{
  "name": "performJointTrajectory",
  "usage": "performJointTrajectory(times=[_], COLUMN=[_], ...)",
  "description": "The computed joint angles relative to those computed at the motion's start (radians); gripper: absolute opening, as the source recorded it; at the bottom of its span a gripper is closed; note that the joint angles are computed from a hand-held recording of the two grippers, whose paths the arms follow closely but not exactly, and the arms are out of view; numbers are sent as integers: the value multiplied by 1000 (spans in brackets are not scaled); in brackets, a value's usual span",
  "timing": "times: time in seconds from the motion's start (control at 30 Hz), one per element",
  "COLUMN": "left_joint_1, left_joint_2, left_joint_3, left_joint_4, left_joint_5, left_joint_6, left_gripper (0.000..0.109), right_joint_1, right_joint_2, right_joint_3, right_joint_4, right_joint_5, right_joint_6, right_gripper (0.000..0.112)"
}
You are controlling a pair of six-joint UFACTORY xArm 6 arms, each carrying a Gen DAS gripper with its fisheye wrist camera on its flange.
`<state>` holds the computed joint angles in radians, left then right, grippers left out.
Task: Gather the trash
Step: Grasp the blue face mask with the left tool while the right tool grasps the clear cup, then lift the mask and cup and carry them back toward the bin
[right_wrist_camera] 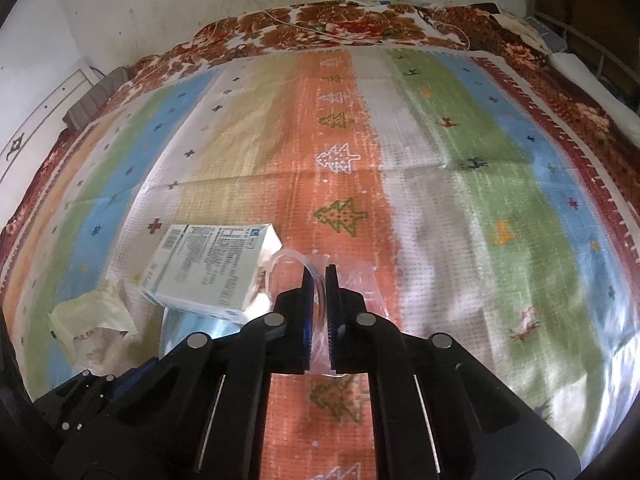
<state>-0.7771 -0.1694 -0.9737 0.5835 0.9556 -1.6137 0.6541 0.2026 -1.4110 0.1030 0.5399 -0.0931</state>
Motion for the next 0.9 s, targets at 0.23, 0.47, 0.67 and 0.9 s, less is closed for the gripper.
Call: performJointTrajectory(times=[0.23, 0.47, 0.67, 0.9], left_joint_1=[-16, -52, -91, -127], left_joint_2=[-12, -36, -74, -146], left_joint_3=[-11, -31, -40, -38], left_joint_4=[-40, -71, -71, -55], left_joint_5=[-10, 11, 55, 78], left_joint_6=[59, 71, 45, -21], left_gripper=[26, 24, 24, 23], right_joint_1=[-13, -24, -20, -16], right_joint_2=[-25, -79, -142, -227], right_joint_3=[15, 35, 75, 108], right_joint_4=[-46, -54, -89, -43], right_joint_5=[0, 36, 70, 136], right_joint_6=[16, 10, 4, -13], right_gripper=[4, 4, 4, 4])
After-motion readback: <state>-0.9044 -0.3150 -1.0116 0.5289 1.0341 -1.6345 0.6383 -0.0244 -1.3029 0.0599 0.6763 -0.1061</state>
